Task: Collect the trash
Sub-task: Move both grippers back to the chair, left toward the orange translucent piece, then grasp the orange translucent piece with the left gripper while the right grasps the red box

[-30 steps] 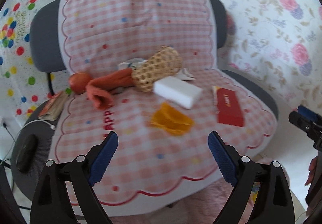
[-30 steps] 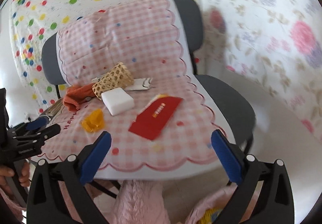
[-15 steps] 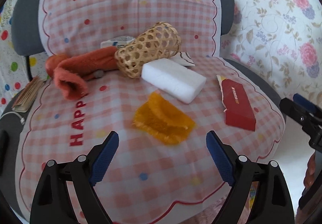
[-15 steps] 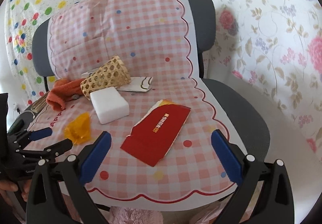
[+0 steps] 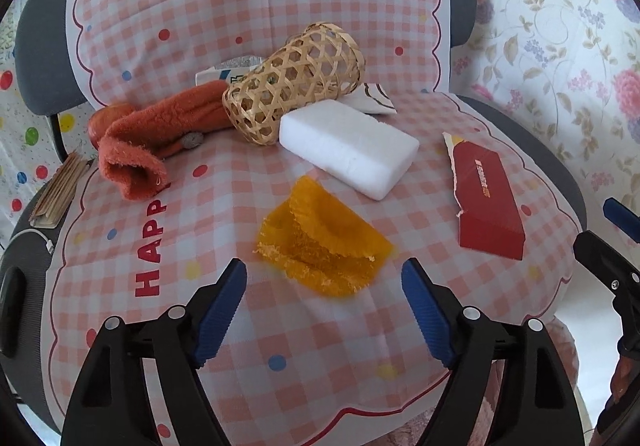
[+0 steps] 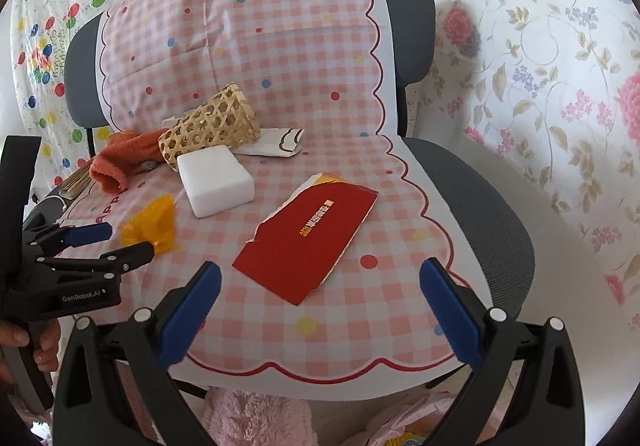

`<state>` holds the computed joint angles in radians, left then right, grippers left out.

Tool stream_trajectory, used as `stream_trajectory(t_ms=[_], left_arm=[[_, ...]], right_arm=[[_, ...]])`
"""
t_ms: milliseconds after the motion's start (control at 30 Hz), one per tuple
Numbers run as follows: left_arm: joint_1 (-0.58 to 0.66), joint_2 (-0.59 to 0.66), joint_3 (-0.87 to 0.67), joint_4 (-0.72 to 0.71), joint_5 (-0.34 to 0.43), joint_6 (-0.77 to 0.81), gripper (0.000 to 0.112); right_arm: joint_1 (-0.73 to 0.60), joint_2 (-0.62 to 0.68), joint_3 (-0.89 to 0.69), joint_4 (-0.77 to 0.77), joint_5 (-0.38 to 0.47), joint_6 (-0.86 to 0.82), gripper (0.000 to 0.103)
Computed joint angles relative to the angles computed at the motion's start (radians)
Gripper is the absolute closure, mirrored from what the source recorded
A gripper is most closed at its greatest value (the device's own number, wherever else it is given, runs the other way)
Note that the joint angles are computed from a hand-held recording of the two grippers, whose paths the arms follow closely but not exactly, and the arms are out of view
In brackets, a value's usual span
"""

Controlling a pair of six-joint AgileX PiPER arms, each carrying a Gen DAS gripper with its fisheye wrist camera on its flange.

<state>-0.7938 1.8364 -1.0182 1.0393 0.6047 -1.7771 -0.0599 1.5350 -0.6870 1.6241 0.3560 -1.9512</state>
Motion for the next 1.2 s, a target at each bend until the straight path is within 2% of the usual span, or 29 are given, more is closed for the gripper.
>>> stream_trajectory(t_ms=[133, 233, 367, 500, 567, 633, 733, 767, 800, 833, 933, 1000, 1033, 1067, 1133, 1200], left_arm=[[0.0, 0.005, 0.002, 0.031, 0.01, -0.036, 0.031], [0.027, 0.011, 0.004, 0.033, -0.042, -0.039, 0.031], [0.048, 0.043, -0.05, 0.002, -0.044, 0.013, 0.031], [0.074, 0.114, -0.143, -0.112, -0.022, 0.155, 0.039], [0.063, 0.129, -0.163, -0.122, -0.004, 0.181, 0.041], [0.051, 0.137, -0.171, -0.111, 0.002, 0.177, 0.047], [0.049, 0.124, -0.156, -0.103, -0.028, 0.175, 0.064], [0.044, 0.122, -0.153, -0.092, -0.023, 0.167, 0.075], [0.037, 0.117, -0.147, -0.076, -0.019, 0.152, 0.091], [0.031, 0.107, -0.137, -0.06, -0.007, 0.133, 0.099], [0.03, 0.041, -0.045, 0.043, -0.048, 0.005, 0.107], [0.017, 0.003, 0.003, 0.106, -0.039, -0.062, 0.109], [0.007, -0.028, 0.04, 0.149, -0.035, -0.112, 0.109], [0.0, -0.048, 0.065, 0.173, -0.031, -0.143, 0.109], [-0.015, -0.094, 0.118, 0.217, -0.018, -0.209, 0.109], [-0.021, -0.124, 0.156, 0.247, -0.016, -0.259, 0.109]], right_arm=[[0.002, 0.016, -0.008, 0.029, -0.01, -0.023, 0.006], [0.002, 0.02, -0.007, 0.042, -0.007, -0.041, 0.006], [0.005, 0.024, -0.003, 0.066, -0.009, -0.067, 0.006], [-0.004, 0.028, 0.001, 0.063, 0.0, -0.072, 0.006], [-0.01, 0.029, 0.005, 0.063, 0.005, -0.082, 0.006], [-0.01, 0.029, 0.009, 0.067, 0.002, -0.093, 0.006], [-0.011, 0.025, 0.012, 0.044, 0.005, -0.068, 0.006], [-0.012, 0.021, 0.014, 0.036, 0.007, -0.062, 0.006], [-0.011, 0.014, 0.019, 0.034, 0.007, -0.062, 0.006], [-0.009, 0.007, 0.023, 0.037, 0.006, -0.066, 0.006], [-0.013, -0.004, 0.032, 0.038, 0.022, -0.06, 0.006], [-0.006, -0.001, 0.033, 0.041, 0.02, -0.061, 0.006], [0.005, 0.003, 0.034, 0.049, 0.011, -0.067, 0.008], [0.022, 0.012, 0.033, 0.064, -0.005, -0.08, 0.018], [0.047, 0.037, 0.021, 0.053, -0.028, -0.057, 0.031], [0.058, 0.075, -0.008, 0.001, -0.03, 0.024, 0.04]])
